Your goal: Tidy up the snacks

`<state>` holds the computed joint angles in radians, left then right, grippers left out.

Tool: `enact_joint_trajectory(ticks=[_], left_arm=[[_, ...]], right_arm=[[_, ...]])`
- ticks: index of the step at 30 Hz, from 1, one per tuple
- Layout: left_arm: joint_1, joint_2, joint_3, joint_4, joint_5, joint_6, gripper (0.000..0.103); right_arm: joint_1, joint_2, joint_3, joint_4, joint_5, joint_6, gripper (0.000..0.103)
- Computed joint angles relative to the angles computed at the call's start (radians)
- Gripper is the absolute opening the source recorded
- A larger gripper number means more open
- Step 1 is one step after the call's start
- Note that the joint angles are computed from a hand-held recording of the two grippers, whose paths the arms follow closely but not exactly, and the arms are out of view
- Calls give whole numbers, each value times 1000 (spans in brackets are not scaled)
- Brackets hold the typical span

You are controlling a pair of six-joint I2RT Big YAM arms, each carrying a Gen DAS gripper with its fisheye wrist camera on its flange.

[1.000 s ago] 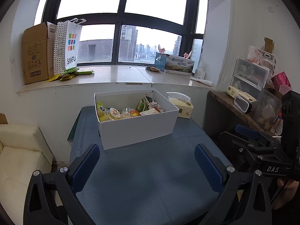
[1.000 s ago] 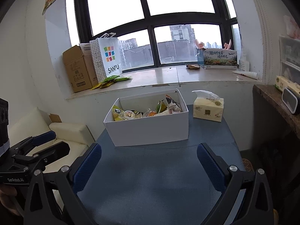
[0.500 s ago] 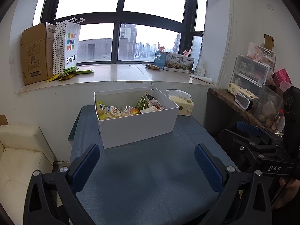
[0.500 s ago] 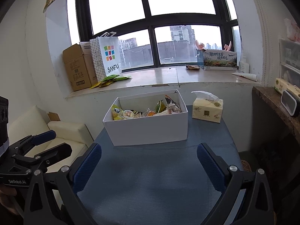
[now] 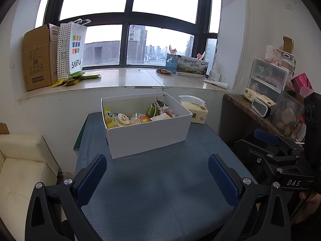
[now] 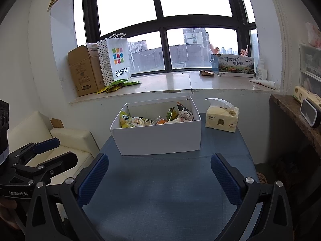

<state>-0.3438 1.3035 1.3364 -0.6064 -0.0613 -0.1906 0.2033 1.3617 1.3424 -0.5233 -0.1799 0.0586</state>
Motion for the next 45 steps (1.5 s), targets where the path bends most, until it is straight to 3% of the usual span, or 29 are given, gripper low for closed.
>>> enact_joint_trajectory(ticks=[45], left_arm=[[3,5,4,-7,19,20,103]], right_arm=[[9,0,-6,-8,8,-6,103]])
